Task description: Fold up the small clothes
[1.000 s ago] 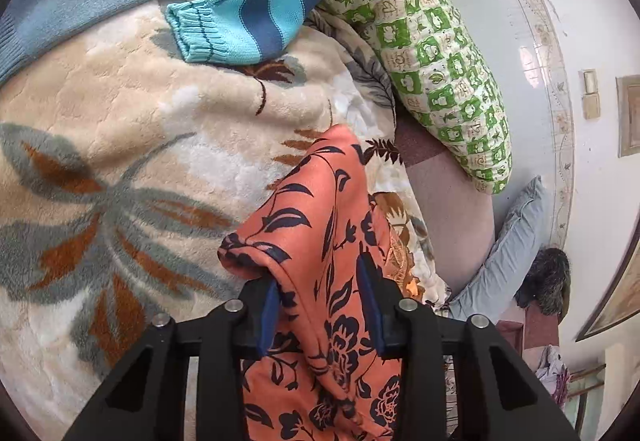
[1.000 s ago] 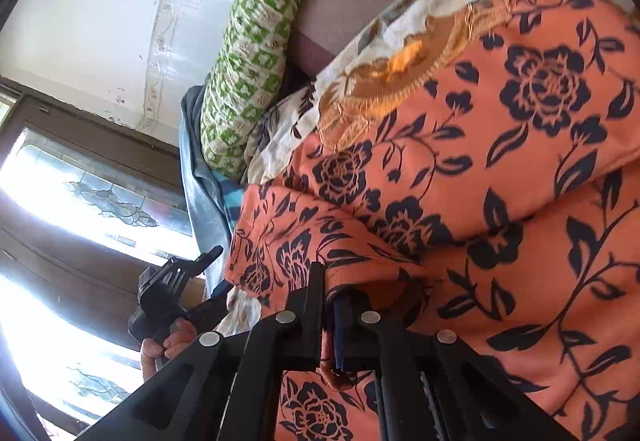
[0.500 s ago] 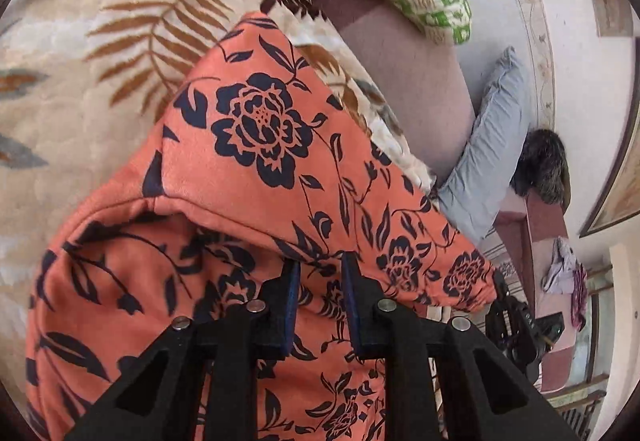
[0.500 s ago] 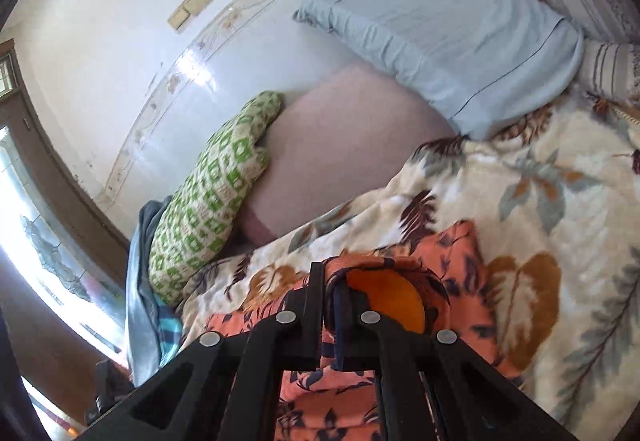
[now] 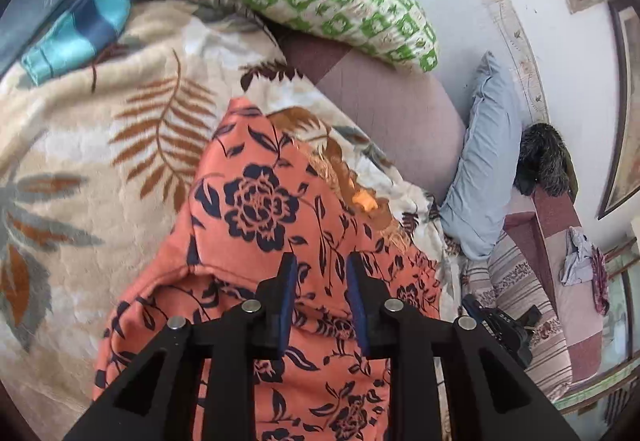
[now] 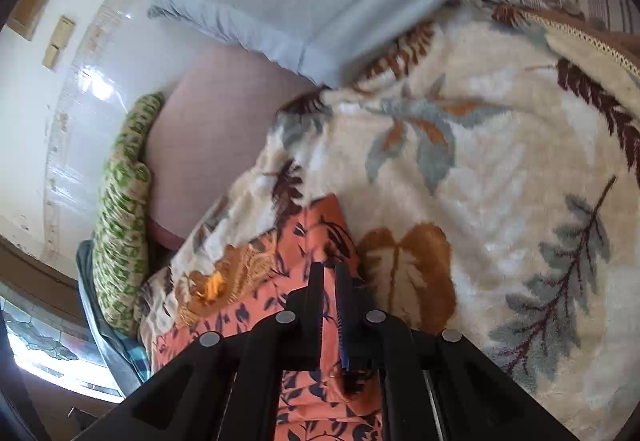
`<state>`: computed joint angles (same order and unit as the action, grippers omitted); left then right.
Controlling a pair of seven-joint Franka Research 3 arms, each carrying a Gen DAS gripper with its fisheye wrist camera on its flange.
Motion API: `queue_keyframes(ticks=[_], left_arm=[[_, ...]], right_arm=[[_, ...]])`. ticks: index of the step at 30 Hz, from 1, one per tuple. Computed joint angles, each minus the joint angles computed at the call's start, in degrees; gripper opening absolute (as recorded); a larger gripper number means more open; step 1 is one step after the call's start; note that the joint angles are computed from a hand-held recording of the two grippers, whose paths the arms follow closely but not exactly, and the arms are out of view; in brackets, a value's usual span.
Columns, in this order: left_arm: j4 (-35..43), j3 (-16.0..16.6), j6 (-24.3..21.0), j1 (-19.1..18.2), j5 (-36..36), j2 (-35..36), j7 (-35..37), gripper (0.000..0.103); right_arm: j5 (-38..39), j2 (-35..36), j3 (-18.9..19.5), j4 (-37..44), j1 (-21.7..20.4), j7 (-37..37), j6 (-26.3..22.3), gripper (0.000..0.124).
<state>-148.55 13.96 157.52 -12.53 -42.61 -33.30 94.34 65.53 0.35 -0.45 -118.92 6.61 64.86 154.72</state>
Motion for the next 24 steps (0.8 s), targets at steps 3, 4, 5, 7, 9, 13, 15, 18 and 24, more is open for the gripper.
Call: queue_keyframes(ticks=[3, 4, 5, 7, 9, 13, 15, 18, 24], left_arm=[[-0.4, -2.3, 2.57, 3.06, 3.86, 3.18, -3.07, 0.036], [-0.25, -2.4, 1.6, 4.1, 5.19, 4.64, -4.31, 0.036], [-0.21, -2.98, 0.21, 5.91, 7.14, 5.92, -6.09, 0.036], [0.18, -5.07, -1.71, 9.48, 11.07, 8.64, -10.64, 0.036], [0.44, -4.07, -2.34, 9.26, 9.57, 9.16, -10.53, 0.036], [0.02, -9.43, -2.54, 15.14, 19.88, 7.47, -17.56, 0.034], [-0.76, -5.6, -0.27, 10.79, 16.02, 6.4, -14.36, 0.034], [-0.58, -0.01, 2.48, 3.4, 8.35, 5.64, -5.64, 0.034], [2.84, -1.49, 1.32, 2.52, 6.01, 11.17, -1.77, 0.044]], right_arm=[[-1.64, 1.38, 0.56, 2.01, 0.56, -1.72, -7.11, 0.008], [-4.92, 2.3, 0.91, 2.54, 0.95, 0.91, -8.47, 0.008], [-10.26, 3.46, 1.06, 3.17, 1.33, 5.38, -9.36, 0.008], [-24.52, 6.29, -0.81, 4.89, 3.67, 17.25, -12.21, 0.008], [-26.33, 7.76, 1.21, 5.34, 1.37, 19.74, -13.67, 0.005], [-24.58, 5.04, 1.92, 3.42, 1.31, 16.52, -7.31, 0.007], [-22.89, 4.0, 2.5, 2.31, 1.79, 12.72, -1.49, 0.007], [-19.08, 6.52, 2.6, 5.41, 1.5, 10.78, -0.34, 0.007], [-20.11, 15.71, 3.24, 13.38, -1.44, 16.79, -6.69, 0.007]])
